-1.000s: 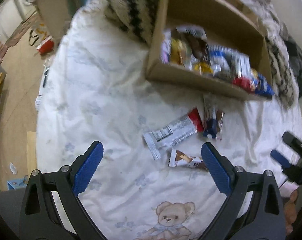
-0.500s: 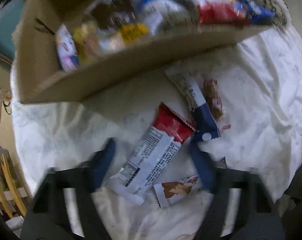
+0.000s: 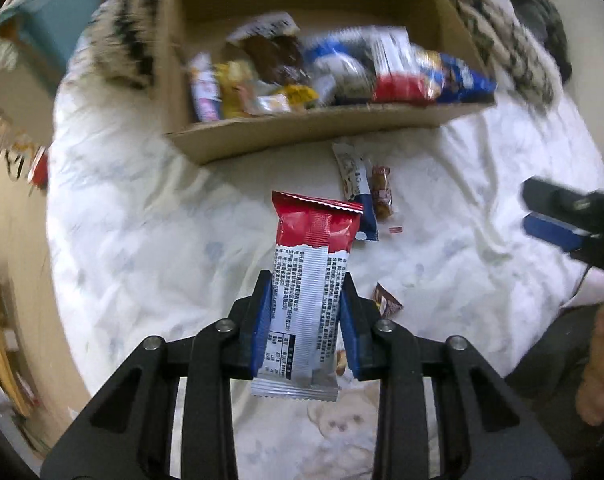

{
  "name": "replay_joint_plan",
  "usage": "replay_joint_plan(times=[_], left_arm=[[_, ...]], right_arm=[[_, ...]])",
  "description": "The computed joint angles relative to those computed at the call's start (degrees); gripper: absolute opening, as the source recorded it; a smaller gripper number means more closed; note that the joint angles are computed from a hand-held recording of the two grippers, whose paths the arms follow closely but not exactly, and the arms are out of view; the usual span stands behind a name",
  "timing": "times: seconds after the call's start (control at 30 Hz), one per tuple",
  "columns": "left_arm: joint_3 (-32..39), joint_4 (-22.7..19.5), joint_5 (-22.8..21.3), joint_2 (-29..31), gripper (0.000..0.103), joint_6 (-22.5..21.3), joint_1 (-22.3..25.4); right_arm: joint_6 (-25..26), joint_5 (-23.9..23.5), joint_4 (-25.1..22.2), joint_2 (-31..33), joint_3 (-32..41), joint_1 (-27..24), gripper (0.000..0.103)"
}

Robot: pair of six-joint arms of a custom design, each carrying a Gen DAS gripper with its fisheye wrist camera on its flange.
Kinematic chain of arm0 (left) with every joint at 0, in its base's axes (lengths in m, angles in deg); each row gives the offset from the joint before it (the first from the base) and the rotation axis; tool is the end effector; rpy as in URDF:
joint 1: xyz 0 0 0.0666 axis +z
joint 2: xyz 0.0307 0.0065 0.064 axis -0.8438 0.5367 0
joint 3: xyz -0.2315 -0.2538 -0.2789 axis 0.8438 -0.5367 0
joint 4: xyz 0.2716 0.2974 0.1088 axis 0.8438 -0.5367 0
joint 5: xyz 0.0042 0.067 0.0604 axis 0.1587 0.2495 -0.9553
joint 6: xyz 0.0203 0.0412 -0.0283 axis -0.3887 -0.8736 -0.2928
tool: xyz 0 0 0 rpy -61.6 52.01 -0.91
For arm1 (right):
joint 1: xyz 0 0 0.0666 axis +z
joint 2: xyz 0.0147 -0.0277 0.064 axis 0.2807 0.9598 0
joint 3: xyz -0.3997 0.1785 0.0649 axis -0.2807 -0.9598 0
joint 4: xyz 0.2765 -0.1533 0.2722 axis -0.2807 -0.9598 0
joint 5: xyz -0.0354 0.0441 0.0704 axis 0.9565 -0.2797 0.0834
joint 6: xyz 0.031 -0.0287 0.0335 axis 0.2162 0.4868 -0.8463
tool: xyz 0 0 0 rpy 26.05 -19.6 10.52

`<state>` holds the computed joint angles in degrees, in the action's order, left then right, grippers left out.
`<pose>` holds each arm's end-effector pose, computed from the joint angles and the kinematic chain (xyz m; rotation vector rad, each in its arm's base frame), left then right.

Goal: Organize snacks
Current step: 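Grasp another white-and-red bar with the left gripper, then grasp the brown chocolate bar with the right gripper while the left holds its bar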

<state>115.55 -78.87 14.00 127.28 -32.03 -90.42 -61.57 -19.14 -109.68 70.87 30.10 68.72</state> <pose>0.3728 -0.2459 0.4897 0.8371 2.7571 -0.2613 0.2589 0.3227 0.4765 0.9807 2.4817 0.6918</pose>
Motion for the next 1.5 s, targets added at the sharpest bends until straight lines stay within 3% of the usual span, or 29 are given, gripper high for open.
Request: replay_joint_plan(times=[0.17,0.5,0.6,0.67,0.77,0.83,0.87,0.97,1.07,1.23,1.5], left_arm=[[-1.08,-0.19,-0.19,-4.05,0.027,2.97,2.47],[-3.83,1.62,-3.03,-6.5,0.027,8.84,6.43],[-3.72,1.84,-2.87,-6.01,0.027,9.78,7.07],[-3.78,2.57,-3.29,-5.87,0.027,10.5,7.21],[-3.6,2.99,-2.98,-5.32,0.027,11.74,7.18],[-3.42,2.86,-2.31,-4.97,0.027,11.8,7.11],[-3.35,2.87,-2.17,-4.82,0.027,11.81,6.98],[-3.18,3.19,-2.24,-4.53,0.027,11.8,6.6],[-3.06,3.56,-2.96,-4.28,0.027,11.58,6.12],[-3.05,3.59,-3.17,-3.85,0.027,11.65,5.62],[-3.79,5.12,-4.58,-4.76,0.027,10.55,5.39]], right_arm=[[1.39,-0.37,-2.0,1.01,0.93,0.15,0.084],[6.15,-3.16,-3.56,4.26,3.23,0.27,0.084],[12.21,-7.54,-2.62,6.98,4.77,-0.27,0.084],[15.98,-14.55,0.13,8.96,4.89,-1.12,0.084],[12.81,-20.73,6.56,10.04,2.7,-1.07,0.081],[10.27,-24.2,10.38,11.13,1.71,-0.88,0.061],[9.19,-24.85,11.75,11.57,1.41,-0.79,0.058],[8.11,-24.35,11.97,13.03,1.97,-0.56,0.051],[9.94,-24.06,8.36,14.79,3.53,-0.59,0.04],[13.68,-21.51,4.02,15.16,5.33,-0.04,0.015],[17.62,-13.5,2.67,12.98,7.84,1.65,0.015]])
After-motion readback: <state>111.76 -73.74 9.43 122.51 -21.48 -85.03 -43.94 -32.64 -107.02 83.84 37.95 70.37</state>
